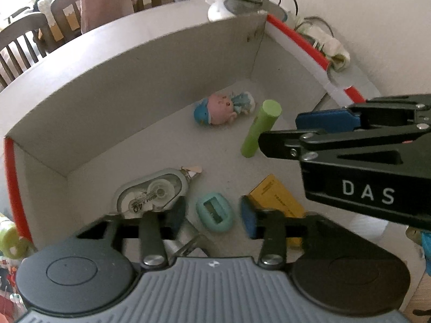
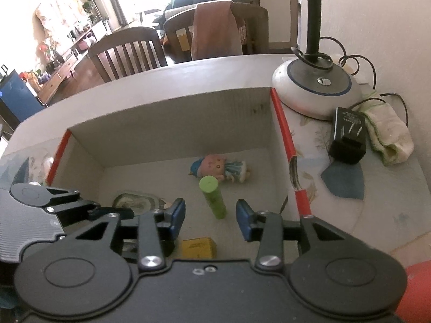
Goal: Organize rigid objects
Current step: 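Open left gripper to drop the sharpener while right gripper releases the highlighter, then withdraw both grippers from the red box back toward the mat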
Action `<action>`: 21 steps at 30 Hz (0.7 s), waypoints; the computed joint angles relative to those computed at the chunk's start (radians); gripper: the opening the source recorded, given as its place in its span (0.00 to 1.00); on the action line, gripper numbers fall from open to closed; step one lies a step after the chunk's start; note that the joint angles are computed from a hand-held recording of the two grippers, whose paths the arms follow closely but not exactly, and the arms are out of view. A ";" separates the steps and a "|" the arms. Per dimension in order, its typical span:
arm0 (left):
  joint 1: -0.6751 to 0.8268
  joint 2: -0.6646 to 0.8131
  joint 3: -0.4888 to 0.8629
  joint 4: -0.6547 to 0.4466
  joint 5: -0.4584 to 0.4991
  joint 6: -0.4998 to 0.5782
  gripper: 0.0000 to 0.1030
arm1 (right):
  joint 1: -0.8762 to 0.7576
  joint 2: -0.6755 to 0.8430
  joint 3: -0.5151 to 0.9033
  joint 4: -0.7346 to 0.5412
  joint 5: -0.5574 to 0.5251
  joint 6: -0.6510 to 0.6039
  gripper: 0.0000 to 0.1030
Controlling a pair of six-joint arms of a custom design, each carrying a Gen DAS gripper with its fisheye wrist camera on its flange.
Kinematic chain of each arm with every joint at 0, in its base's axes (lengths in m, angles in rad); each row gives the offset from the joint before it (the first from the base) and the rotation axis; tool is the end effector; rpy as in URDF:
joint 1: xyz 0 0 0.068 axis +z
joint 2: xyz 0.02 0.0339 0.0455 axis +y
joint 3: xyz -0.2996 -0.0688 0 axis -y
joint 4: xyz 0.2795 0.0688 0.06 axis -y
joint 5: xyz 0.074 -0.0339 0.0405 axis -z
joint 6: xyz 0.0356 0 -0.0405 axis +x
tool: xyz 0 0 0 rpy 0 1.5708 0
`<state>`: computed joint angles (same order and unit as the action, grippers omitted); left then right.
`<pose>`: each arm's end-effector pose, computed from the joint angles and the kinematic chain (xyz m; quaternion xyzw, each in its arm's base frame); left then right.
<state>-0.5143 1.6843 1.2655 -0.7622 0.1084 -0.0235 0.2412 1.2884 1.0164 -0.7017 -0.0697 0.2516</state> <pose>0.3248 -0.1879 0.2511 0.2482 0.9477 -0.1026 0.1723 0.2746 0.0701 0.2934 -0.0053 0.9552 0.1040 0.2770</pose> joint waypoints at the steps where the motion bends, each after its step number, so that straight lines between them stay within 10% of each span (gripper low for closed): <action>1: 0.001 -0.015 -0.010 0.009 0.004 -0.003 0.56 | 0.002 -0.007 -0.001 -0.001 0.000 0.004 0.41; 21: 0.057 -0.336 -0.114 -0.038 0.051 -0.030 0.56 | 0.153 -0.190 0.020 -0.073 0.079 0.087 0.63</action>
<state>-0.4574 1.3482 1.1512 -0.8003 0.1596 -0.0535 0.3947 1.0984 1.0365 -0.7748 0.0089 0.3386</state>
